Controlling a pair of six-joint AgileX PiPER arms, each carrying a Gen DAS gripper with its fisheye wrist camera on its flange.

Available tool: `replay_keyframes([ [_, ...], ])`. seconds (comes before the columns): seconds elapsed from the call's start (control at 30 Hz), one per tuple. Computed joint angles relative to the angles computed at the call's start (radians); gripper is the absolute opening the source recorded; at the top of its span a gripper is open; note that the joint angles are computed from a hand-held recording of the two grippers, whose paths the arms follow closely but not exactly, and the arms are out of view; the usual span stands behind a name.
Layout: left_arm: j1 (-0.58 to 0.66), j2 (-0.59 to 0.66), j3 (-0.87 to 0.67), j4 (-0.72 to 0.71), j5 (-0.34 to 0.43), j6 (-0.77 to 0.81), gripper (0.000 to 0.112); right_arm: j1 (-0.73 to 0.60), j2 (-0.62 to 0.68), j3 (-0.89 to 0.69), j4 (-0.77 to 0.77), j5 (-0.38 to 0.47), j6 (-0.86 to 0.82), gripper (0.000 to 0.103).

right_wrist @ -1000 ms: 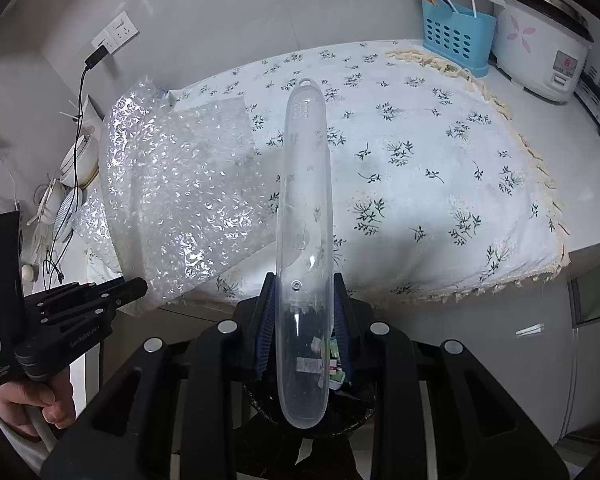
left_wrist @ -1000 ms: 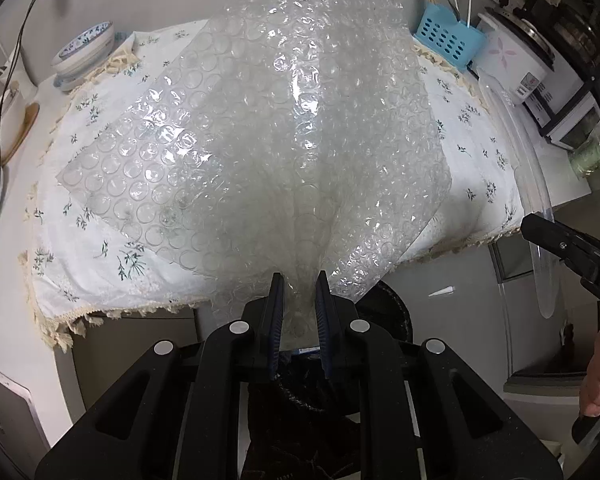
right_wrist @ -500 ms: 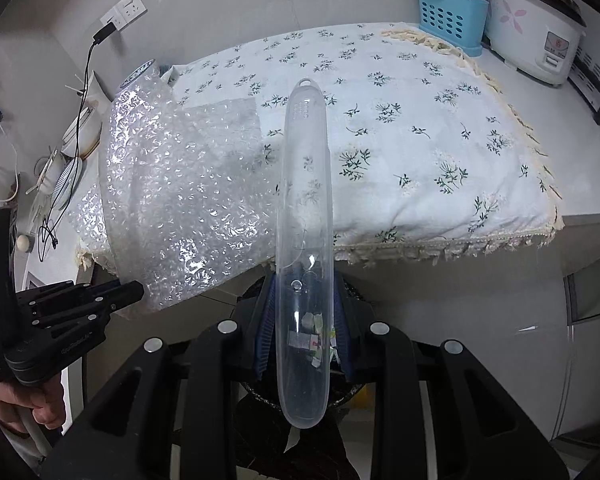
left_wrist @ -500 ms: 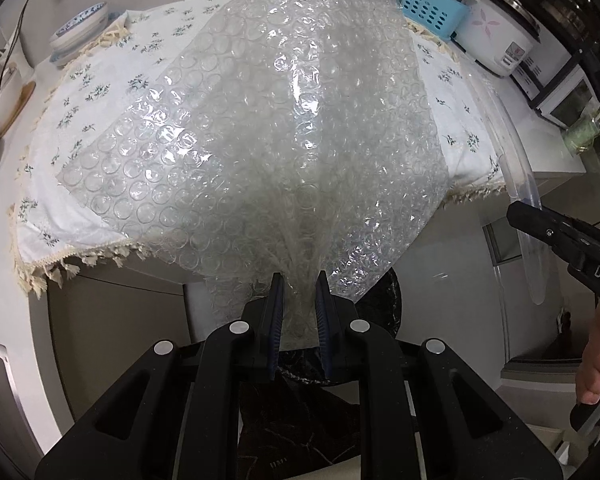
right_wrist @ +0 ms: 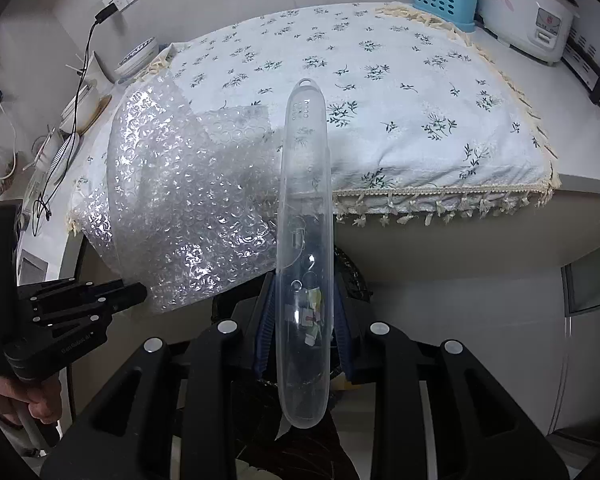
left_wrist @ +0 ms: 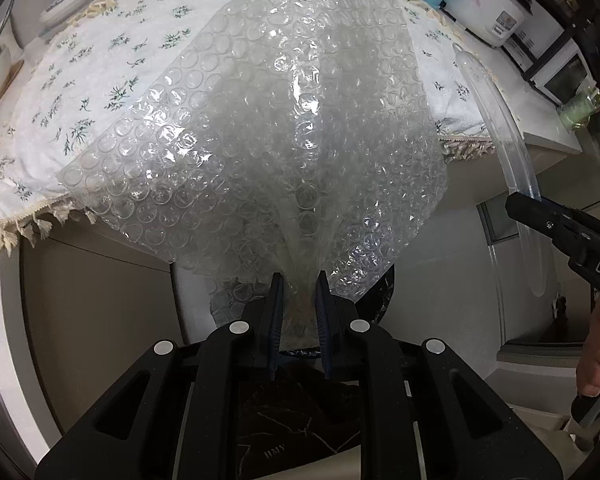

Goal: Collect trash
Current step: 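Lift and carry the bubble wrap and plastic tube down toward the black bin, then open the left tool over the bin while the right tool releases the tube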

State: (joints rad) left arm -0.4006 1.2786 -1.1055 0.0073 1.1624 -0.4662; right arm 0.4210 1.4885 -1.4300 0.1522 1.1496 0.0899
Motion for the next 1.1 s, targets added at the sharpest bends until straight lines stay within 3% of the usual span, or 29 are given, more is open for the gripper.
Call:
replay_keyframes([
  [0.57,-0.05,0.012,0.24,0.001,-0.163,-0.067,0.014,0.039,-0.031,0.265,-0.028,-0.16,-0.003,0.026],
  [1.1,-0.054,0.233,0.244,-0.03,-0.276,-0.014,0.015,0.04,0.015,0.355,-0.053,-0.225,0.016,0.026],
])
